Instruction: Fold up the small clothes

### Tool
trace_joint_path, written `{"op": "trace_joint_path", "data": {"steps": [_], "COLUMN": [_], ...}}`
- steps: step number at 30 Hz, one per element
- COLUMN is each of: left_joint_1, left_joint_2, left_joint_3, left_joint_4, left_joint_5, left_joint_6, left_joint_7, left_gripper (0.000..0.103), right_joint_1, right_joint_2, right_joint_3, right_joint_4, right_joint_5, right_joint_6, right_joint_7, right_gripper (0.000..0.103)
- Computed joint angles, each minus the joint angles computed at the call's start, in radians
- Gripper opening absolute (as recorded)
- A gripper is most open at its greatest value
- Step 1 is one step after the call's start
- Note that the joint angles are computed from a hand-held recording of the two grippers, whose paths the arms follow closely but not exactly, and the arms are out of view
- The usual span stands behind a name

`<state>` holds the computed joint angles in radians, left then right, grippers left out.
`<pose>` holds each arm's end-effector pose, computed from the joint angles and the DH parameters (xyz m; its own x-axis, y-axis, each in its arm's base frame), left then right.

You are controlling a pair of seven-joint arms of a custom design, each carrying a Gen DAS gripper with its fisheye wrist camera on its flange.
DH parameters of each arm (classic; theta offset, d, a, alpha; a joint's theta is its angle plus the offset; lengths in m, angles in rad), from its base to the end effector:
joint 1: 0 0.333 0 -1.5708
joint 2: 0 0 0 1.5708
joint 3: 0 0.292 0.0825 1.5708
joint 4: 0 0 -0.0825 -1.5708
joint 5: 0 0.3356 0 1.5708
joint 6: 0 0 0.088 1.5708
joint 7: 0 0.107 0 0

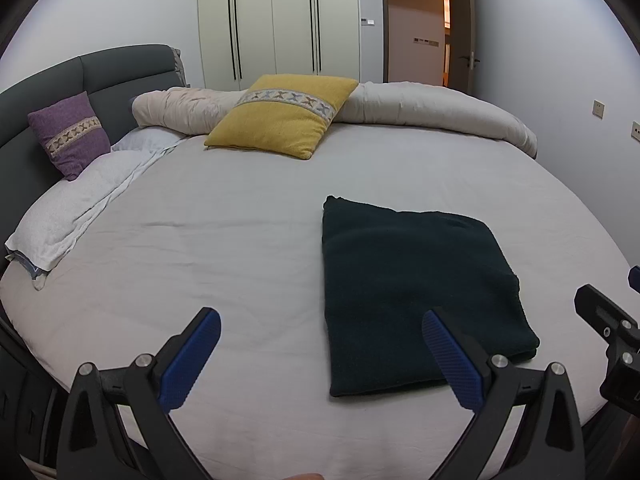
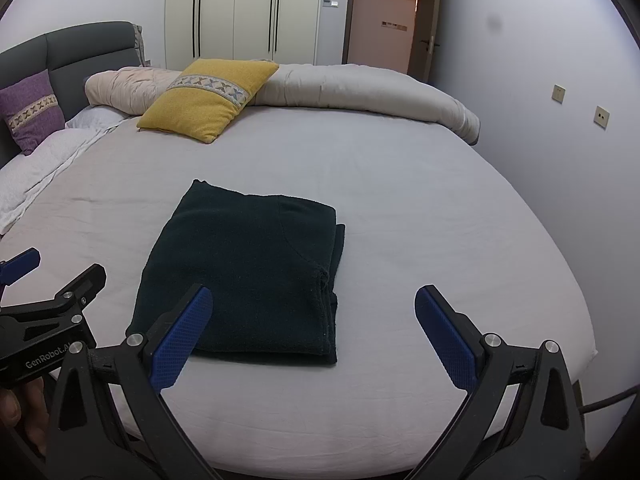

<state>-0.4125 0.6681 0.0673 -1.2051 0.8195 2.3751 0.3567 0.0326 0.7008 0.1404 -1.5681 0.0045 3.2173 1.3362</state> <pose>0.6752 -0.2503 0.4428 0.3807 -0.9243 -0.0271 -0.6037 -0.2263 -0.7644 0.6931 0.0947 0.3628 0.2684 -0.9584 0.0975 -0.5366 -0.2328 -0.8111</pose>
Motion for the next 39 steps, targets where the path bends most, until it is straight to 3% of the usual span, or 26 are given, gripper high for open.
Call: {"op": "trace_joint_path", "data": {"steps": [39], "left_joint_1": [0.008], "left_joint_2": [-0.010], "left_joint_3": [-0.003], "left_joint_4": [-0.020], "left_joint_5": [0.002], "left_joint_6": [0.010], "left_joint_7": [-0.003], "left_gripper": [0.103], "right_joint_1": [0.004], "right_joint_2": [-0.009], "right_joint_3": [0.001], "right_joint_4": [-0.023], "right_joint_5": [-0.003], "right_joint_6": [0.012], "right_joint_7": [0.006], "right_gripper": [0.103]}}
